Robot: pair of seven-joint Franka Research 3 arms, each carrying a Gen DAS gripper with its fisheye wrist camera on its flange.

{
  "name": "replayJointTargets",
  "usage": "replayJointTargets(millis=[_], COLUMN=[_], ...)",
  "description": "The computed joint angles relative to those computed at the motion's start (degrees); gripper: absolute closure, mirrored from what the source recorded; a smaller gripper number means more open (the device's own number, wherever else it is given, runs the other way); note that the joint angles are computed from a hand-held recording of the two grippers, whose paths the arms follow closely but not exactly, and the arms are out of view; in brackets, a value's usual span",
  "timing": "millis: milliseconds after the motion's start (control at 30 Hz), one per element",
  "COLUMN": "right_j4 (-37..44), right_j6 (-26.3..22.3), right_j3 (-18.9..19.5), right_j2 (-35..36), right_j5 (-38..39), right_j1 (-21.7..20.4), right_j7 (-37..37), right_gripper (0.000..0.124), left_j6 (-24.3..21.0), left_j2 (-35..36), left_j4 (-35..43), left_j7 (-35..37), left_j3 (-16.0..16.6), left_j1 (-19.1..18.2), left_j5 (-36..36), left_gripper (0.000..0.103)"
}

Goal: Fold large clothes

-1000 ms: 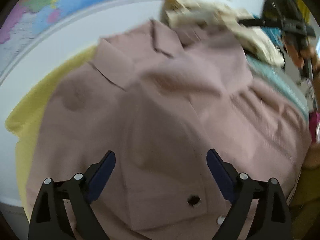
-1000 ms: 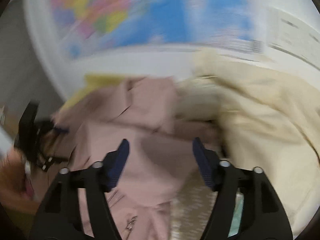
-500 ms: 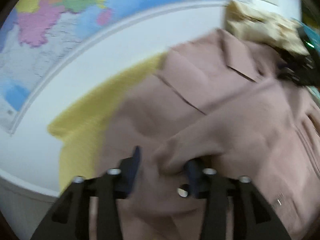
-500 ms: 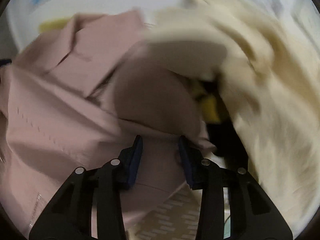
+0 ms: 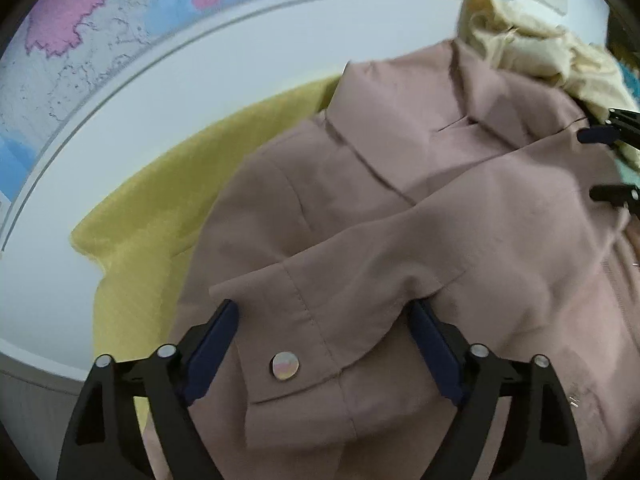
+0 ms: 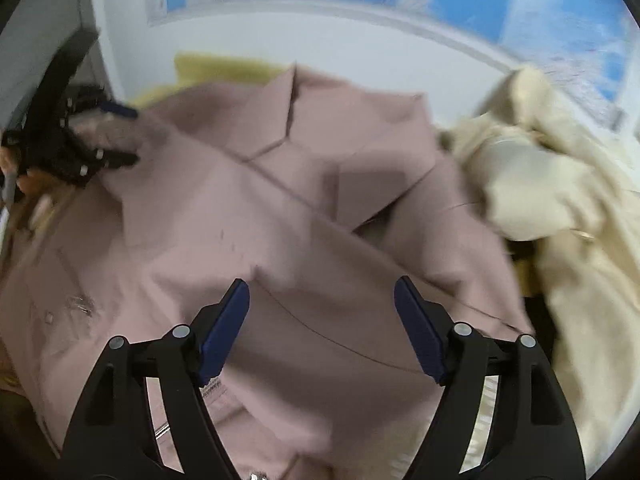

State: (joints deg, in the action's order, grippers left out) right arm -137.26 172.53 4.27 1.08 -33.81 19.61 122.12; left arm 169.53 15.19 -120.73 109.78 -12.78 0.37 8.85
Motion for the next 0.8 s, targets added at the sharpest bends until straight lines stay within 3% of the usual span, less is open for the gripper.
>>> replayJointTargets(millis=[33,67,100,133,167,300,367,433,600,700,800], right_j4=[0.9,2.7,4.2,4.6,4.2,3.2,1.9,1.2,2.9,5.0,10.3], right_j6=[-0.9,-3.3,-5.8,-5.1,-4.9,-6.6,-4.3,-1.5,1.9,-0.8,-6.5], right_j3=[-0.1,-0.9,-2.8,-3.1,-3.6,-3.0,-2.1,-1.0,2.7,2.7,0.8], right_j2=[1.2,2.8,4.1,4.9,4.6,2.3,0.9,-0.3,1.3,3.5,8.4], right_j5=[-1.1,-5.6,-10.3,-13.7,-13.3,-11.0,-9.1,-8.9,-1.0,1.5,1.3], right_j1=[0.0,0.8,2.6,2.4,2.4,2.1,1.4,1.2,2.7,5.4,8.5], right_j7=[0.5,4.2,8.7,12.5,14.0,14.7,12.8,11.7,-0.9,-5.7,-5.0], right_gripper=[0.057,0.057,0.054,0.053,0.052,0.057,0.057,0.056,0.052,0.053,0.054], left_j6=[0.5,0.2,-0.3,-0.8,-1.1,3.9,6.2,6.2,3.3,1.0,-0.2], left_j2=[1.2,2.1,2.8,2.9,2.6,-3.1,-6.4,-9.2,-13.8,-16.1,-20.5], left_j4=[1.0,1.9,2.9,3.3,3.2,-2.3,-5.3,-7.2,-12.1,-14.5,-19.3], left_j7=[-4.7,-6.5,-8.3,-9.0,-8.2,7.3,14.4,19.9,22.7,29.0,41.5], left_j3=[3.4,4.8,5.4,5.1,3.4,-10.2,-14.1,-15.5,-10.6,-8.1,-4.7], left_j1=[-3.1,-4.6,-5.2,-4.8,-3.2,11.2,15.9,18.4,18.1,16.9,13.6], left_j5=[4.6,6.1,7.2,7.3,5.8,-13.0,-21.9,-28.6,-33.2,-41.5,-54.4], left_gripper=[0.024,0.024,0.024,0.024,0.024,0.02,0.015,0.014,0.014,0.014,0.014])
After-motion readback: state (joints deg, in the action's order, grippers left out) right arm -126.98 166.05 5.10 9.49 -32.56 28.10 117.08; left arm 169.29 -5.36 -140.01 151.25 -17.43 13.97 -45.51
